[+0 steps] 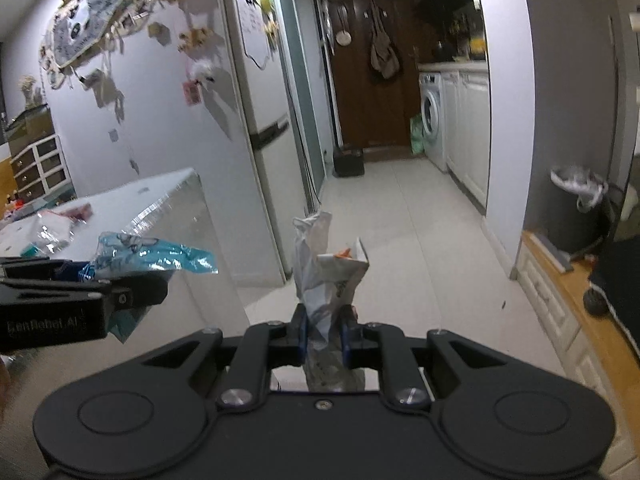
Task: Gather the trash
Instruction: 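Carry the blue bag and crumpled paper with both tools over the trash bin, then open the left tool dropping the blue bag while right tool releases the paper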
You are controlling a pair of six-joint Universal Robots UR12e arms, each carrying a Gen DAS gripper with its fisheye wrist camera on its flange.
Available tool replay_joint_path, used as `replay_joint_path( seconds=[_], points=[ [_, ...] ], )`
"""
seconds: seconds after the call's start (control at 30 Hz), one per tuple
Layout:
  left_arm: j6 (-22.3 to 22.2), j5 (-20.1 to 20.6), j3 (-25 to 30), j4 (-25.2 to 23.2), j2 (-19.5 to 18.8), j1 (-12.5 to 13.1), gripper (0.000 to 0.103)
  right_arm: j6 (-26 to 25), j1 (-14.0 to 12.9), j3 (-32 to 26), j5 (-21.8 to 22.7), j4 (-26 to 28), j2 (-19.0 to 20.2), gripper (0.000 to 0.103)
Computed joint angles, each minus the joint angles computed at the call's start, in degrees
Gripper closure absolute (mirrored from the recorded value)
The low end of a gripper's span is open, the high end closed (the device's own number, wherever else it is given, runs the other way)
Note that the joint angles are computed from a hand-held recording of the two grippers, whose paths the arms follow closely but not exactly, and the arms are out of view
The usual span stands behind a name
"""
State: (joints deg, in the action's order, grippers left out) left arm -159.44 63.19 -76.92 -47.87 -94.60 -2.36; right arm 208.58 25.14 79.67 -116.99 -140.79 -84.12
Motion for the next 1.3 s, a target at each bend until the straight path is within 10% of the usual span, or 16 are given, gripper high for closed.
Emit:
replay_joint_path(
  seconds=[1.03,1.3],
  points=[
    [3.5,9.2,15.6,-32.8,-19.4,-4.8,0.048,5.7,-10.3,-3.0,20.6,21.5,7.6,0.086],
    [5.1,11.5,17.6,-38.2,-21.8,-5.3,0.028,4.3,-10.9,-4.2,23.1,24.7,9.5,0.086]
  ],
)
